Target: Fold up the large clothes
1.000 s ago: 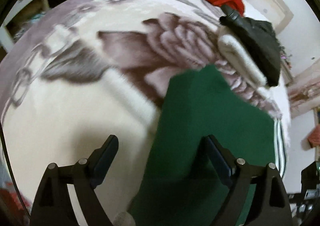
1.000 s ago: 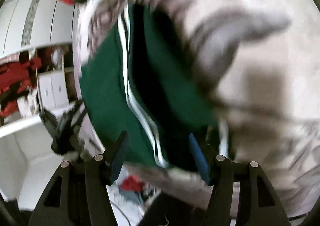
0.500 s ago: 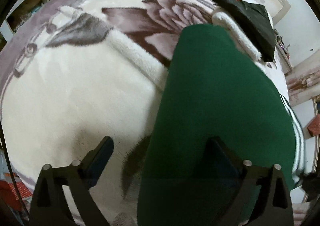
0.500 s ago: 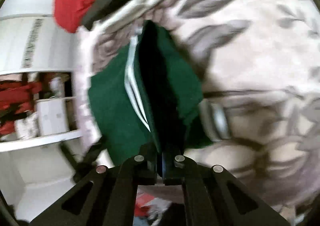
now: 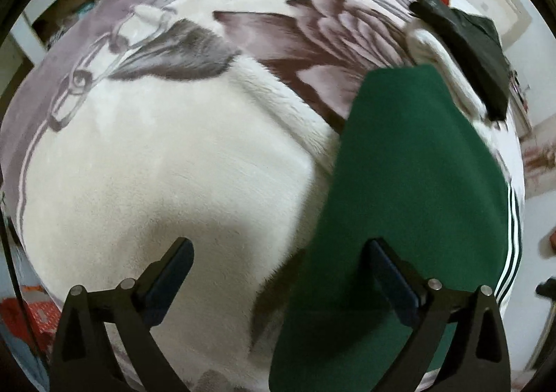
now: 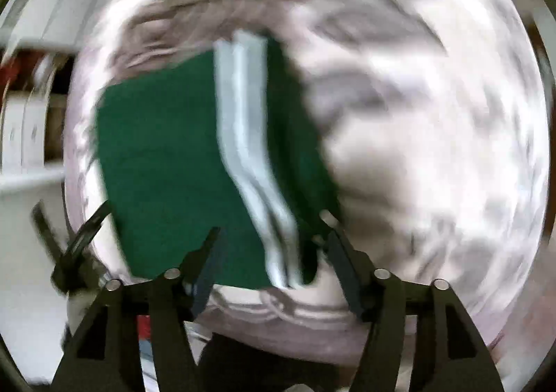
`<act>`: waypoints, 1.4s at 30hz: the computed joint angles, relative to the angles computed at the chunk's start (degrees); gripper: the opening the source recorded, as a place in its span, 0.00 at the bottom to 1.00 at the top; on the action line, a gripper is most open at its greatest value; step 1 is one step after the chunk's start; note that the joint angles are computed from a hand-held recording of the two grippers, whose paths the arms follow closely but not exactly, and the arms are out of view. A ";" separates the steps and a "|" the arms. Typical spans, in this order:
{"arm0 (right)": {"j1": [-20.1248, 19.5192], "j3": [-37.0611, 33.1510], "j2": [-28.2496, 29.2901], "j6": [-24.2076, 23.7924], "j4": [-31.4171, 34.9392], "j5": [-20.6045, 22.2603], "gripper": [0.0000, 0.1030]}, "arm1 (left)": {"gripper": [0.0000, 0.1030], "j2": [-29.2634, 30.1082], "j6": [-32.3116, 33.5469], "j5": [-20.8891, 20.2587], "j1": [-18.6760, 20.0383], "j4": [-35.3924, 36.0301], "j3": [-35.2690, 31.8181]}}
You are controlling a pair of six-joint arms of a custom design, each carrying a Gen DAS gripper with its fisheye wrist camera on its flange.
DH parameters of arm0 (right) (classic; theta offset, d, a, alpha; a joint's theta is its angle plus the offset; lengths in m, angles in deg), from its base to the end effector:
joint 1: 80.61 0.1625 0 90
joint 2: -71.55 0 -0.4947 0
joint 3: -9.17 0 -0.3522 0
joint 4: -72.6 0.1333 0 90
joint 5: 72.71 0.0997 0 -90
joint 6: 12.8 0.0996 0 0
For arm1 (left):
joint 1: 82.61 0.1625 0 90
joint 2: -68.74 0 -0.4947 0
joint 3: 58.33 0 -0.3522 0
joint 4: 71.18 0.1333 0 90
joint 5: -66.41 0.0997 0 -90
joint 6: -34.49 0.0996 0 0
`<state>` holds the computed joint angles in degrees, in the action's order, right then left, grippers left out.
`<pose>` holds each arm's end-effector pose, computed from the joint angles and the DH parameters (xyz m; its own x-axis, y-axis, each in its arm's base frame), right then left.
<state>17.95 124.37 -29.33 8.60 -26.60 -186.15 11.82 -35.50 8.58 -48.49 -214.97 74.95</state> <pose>0.1431 -0.3213 0.4613 -0.8939 0.1995 0.4014 0.1911 0.9796 -0.0615 -0.2372 -0.3858 0.1186 -0.8229 -0.2077 -0.5289 -0.0256 0.9434 -0.3306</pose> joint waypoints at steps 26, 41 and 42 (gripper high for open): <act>-6.46 -16.43 43.72 6.72 -0.35 35.69 0.16 | 0.99 -4.86 5.15 -3.45 10.99 -11.74 3.95; 4.56 -30.11 50.09 -17.54 9.34 13.19 0.60 | 0.99 -5.68 10.34 -2.00 12.85 -6.97 0.85; 5.97 -29.22 51.06 -20.50 9.21 8.70 0.59 | 0.99 -5.48 10.65 -2.17 12.74 -7.05 0.98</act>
